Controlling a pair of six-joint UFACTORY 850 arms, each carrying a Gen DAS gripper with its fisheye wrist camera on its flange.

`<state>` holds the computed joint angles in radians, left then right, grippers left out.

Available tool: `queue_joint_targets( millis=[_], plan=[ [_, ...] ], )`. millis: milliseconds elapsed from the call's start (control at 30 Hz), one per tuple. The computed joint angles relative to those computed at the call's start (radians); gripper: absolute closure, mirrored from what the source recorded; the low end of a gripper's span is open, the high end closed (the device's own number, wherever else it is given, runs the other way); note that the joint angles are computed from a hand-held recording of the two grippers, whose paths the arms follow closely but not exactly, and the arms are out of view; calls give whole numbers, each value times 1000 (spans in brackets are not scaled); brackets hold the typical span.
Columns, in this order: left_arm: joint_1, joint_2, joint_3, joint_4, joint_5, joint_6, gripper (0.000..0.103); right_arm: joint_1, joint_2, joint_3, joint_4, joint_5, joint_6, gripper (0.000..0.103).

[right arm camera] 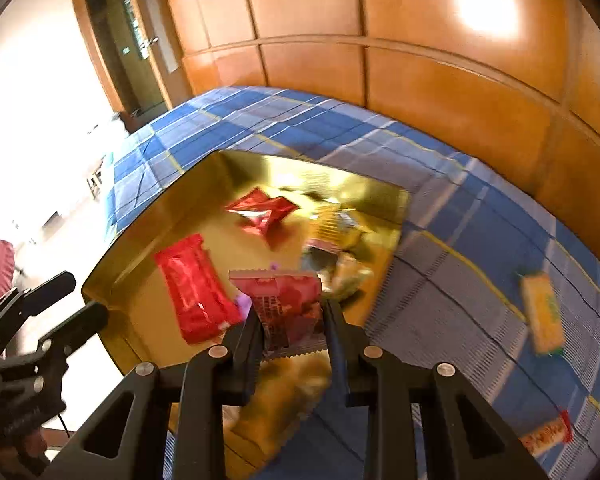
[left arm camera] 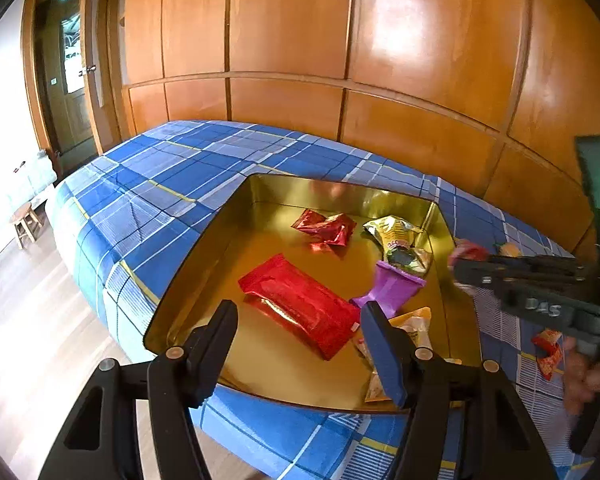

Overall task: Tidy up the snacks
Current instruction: 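Carry the pink wrapped candy into the gold box and open the right gripper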

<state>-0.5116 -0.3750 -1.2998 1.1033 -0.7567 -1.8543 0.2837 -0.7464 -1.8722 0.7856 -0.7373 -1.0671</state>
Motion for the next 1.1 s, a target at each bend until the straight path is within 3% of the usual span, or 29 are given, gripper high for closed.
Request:
queue_joint_targets(
  millis=[333, 433, 633, 1100],
  plan=[
    [11, 9, 21, -12, 9, -12, 38, 55, -76, -105, -46, -65, 80, 73],
    [13, 11, 23, -18, 13, -11, 38, 57, -80, -108, -34, -73, 87, 64],
    [11, 7, 20, -19, 12, -9, 38, 24, -22, -20, 59, -51, 25, 63],
    [-14, -12, -13, -15, 10, 32, 38, -47, 123, 210, 178, 87, -114, 63]
  ],
)
